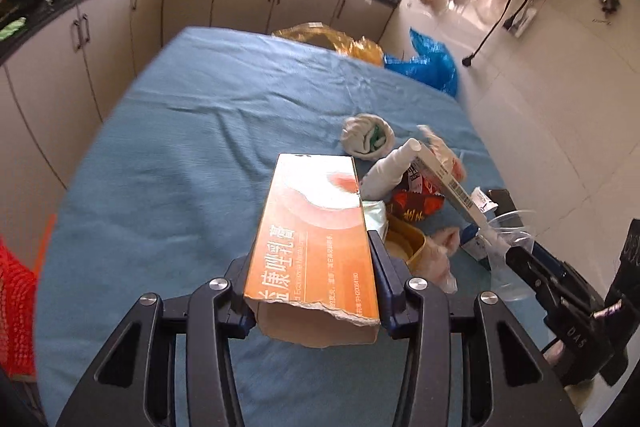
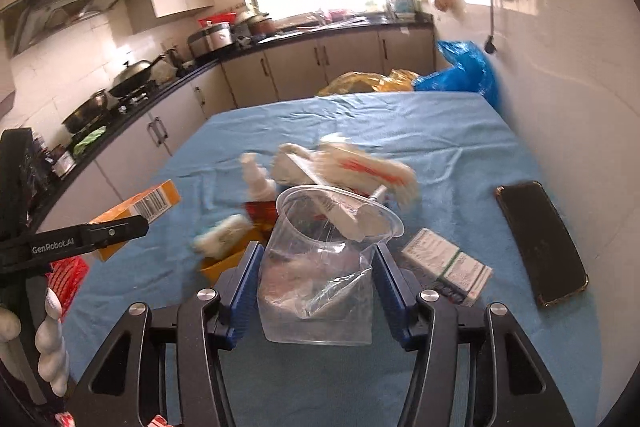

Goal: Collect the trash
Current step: 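Carry the box and cup with both grippers over the red basket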

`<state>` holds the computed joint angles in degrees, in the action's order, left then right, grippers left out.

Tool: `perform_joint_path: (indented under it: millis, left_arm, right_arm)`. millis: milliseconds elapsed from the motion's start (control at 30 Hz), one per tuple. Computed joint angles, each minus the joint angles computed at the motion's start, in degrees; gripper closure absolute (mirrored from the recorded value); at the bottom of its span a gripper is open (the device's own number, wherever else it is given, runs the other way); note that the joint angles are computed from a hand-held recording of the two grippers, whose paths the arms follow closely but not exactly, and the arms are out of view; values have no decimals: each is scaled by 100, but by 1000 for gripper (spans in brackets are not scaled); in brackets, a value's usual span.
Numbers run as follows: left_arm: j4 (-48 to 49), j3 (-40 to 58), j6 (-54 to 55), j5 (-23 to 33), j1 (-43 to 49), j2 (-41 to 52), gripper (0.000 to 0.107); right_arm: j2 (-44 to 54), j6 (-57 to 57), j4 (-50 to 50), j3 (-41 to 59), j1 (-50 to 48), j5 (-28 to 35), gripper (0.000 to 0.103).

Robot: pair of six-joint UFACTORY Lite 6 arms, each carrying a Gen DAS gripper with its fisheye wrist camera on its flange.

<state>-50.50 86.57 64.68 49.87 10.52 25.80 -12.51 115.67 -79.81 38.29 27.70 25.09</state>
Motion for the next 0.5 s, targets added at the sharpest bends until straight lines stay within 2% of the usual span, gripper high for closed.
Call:
perform_joint_path:
  millis: [167,267,500]
  left_arm:
    - [-92,75,409,592,1001,-88,62]
    - [-49,461,510,778,1626,159,62]
    - [-70,1494,989,414,2999,870,62]
  right_arm:
    - [460,-197,324,609,885,471,44]
    - [985,-169,296,1086,1131,281,44]
    - [3053,-864,778,3303,1562,-574,44]
